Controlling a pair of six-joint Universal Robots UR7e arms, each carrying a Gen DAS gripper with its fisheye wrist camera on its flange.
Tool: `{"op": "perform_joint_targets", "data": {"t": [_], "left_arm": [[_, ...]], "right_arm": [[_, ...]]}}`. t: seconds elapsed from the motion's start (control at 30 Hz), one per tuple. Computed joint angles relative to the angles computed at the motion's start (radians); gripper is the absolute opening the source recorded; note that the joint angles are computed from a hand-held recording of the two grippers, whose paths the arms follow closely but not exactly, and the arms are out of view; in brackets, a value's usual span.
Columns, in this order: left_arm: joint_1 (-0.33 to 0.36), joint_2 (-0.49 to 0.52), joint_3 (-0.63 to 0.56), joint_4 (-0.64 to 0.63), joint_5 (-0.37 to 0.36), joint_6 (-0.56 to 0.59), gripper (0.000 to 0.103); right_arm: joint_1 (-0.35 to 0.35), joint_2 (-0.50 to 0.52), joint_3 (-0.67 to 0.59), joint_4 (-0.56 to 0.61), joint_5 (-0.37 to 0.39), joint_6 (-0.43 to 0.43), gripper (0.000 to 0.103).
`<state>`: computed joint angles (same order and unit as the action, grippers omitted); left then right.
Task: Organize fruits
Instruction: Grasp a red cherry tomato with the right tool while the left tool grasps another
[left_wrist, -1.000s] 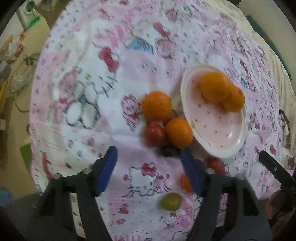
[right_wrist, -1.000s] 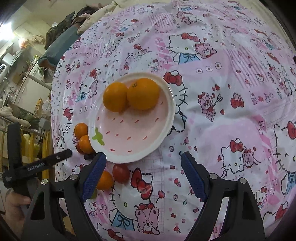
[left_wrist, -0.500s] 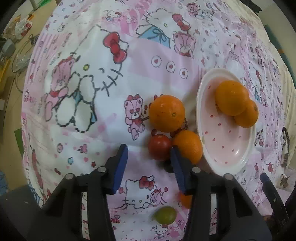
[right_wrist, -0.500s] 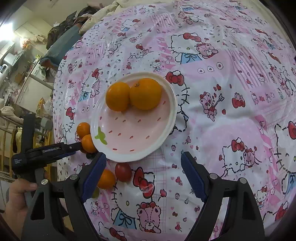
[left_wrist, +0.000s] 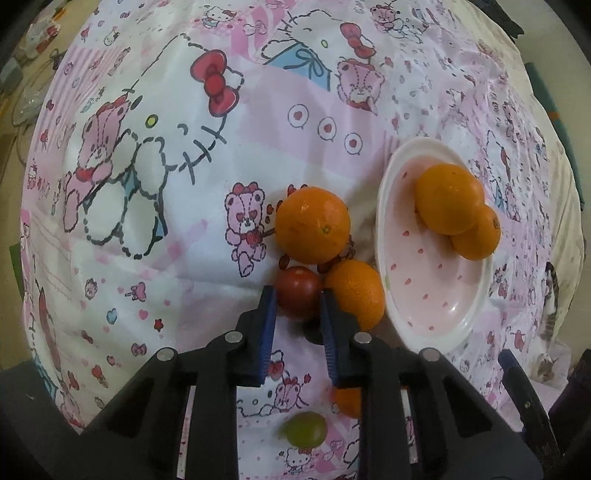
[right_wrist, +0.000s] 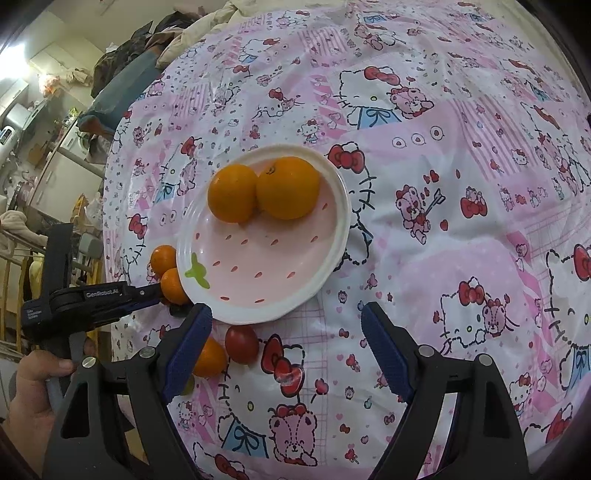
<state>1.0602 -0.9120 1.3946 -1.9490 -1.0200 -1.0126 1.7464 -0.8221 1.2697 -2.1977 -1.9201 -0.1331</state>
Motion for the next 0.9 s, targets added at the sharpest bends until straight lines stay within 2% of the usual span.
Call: {"op": "perform_joint_targets", "data": {"t": [0.1,0.23,0.33,0.4,0.5,0.67,0.7,0.9], "left_arm": [[-0.027,-0.037,0.037,0.005,0.040,0.005,0.020],[-0.048,-0.068,0.065,-0.014,0.067,0.016,0.020],[-0.059,-0.081,0.079,-0.012,0.077,0.021,0.020],[-0.063,-0.084,0.080,-0.014,0.081,0.033,0.020],[-0.066,-0.090,0.083,-0.018,0.086,0.037,0.020],[-0.072,-0.094,0.087,-0.025,0.088,0.053,0.020],[-0.072,-0.095,0.086,-0.027,0.090,0.056,0.020],[-0.074,-0.102,0.091,-0.038,0.092,0.064,0.020]], "right_arm": [[-0.002,0.004,-0.005,0.012,0.004,-0.001,0.085],[-0.024,0.016,-0.026,0.108,0.083,0.039,0.084],[-0.031,0.031,-0.039,0.178,0.122,0.046,0.069],[-0.028,0.042,-0.036,0.198,0.121,0.035,0.058],[-0.026,0.062,-0.045,0.230,0.127,0.043,0.049],[-0.012,0.096,-0.062,0.235,0.075,0.028,0.041],[-0.012,0.104,-0.067,0.243,0.069,0.028,0.033],[-0.009,0.099,-0.052,0.234,0.053,-0.016,0.032]]}}
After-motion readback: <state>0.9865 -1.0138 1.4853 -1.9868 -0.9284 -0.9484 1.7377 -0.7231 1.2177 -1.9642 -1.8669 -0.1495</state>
